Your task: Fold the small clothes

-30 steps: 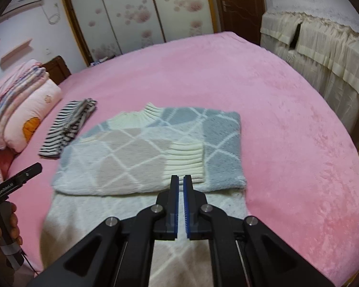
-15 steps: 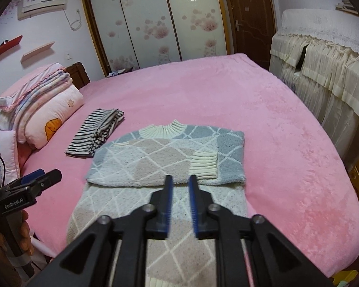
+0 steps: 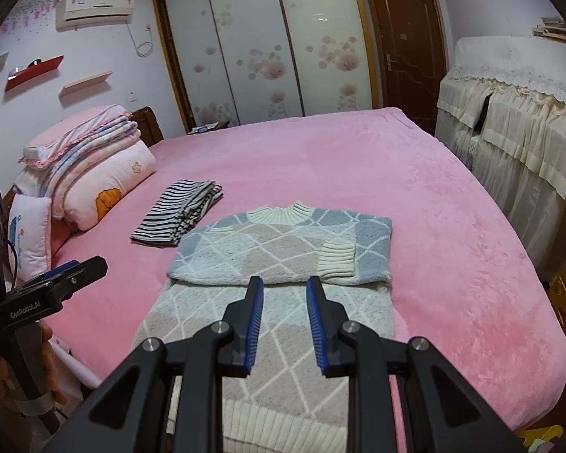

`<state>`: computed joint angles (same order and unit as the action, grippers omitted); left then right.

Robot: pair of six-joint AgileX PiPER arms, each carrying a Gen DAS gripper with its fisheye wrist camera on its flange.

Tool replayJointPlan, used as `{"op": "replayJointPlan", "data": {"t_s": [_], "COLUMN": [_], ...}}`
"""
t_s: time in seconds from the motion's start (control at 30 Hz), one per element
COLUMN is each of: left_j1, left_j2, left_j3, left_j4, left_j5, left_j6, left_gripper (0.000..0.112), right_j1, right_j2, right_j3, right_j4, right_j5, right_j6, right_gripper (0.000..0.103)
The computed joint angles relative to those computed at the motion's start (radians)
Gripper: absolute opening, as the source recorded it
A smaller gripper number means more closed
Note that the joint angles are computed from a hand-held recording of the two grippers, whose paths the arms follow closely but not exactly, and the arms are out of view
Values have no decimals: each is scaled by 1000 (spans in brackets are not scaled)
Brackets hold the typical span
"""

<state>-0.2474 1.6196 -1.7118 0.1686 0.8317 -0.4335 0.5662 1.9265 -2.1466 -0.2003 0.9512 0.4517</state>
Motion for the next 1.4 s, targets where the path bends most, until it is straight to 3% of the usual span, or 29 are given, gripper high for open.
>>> {"op": "replayJointPlan", "data": {"t_s": [0.3, 0.6, 0.8, 0.9, 1.17, 1.4], "left_j1": [-52, -20, 27, 75, 96, 189], "left_j2": [-122, -166, -173, -165, -119, -78], "left_j3": [186, 346, 469, 536, 639, 705], "left_j4": [169, 162, 104, 4, -67, -315], "left_j5": [-41, -58, -139, -197, -241, -264], "left_j6": [-101, -119, -105, -42, 11, 199], "left_gripper": [99, 99, 99, 99, 99, 99], "right_j1": [62, 81, 88, 96, 81, 51], "right_j2": [-133, -193, -212, -226, -234, -208], "right_j3": [248, 454, 539, 591, 712, 780], "right_j4": [-83, -146, -172, -207, -186, -142], "right_j5": [-89, -159, -175, -187, -202, -220], "right_j6": [64, 150, 166, 189, 209, 217], "right_gripper": [24, 24, 24, 24, 24, 24]}}
